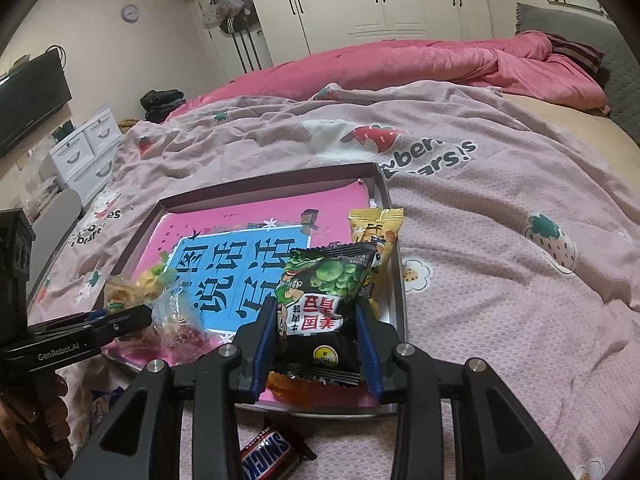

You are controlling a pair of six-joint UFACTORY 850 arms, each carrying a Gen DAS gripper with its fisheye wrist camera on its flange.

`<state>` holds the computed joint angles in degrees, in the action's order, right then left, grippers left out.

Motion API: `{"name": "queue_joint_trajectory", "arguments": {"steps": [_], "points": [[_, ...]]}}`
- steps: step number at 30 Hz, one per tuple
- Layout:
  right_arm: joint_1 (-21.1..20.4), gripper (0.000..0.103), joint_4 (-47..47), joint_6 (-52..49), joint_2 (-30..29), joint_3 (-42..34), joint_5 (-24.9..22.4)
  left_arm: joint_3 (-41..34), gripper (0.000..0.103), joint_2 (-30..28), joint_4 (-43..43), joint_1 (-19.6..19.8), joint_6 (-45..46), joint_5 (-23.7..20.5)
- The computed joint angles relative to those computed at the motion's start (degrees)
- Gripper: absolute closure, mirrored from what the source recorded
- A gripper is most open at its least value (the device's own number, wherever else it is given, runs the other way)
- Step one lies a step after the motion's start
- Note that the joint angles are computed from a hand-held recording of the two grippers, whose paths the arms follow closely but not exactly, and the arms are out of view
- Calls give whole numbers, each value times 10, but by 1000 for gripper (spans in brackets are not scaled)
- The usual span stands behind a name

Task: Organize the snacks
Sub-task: 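Carry both snacks into the pink tray and open both grippers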

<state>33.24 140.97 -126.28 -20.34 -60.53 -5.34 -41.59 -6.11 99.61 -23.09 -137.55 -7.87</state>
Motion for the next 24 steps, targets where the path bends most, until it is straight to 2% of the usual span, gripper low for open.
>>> {"name": "queue_joint_trajectory", "arguments": {"steps": [6,10,14,20,24], "points": [[1,62,80,-80,4,2,0,1,62,1,-32,3,28,1],[-2,59,19,-14,7,4,-4,3,56,6,-52,3,47,-3],[-5,55,6,6,12,7,-11,5,53,12,-50,2,46,-7],[-9,55,-19,38,21,13,-19,6,42,22,-84,0,78,-18],[-12,54,-10,34,29,20,-27,10,40,35,-98,-1,90,-23]]}}
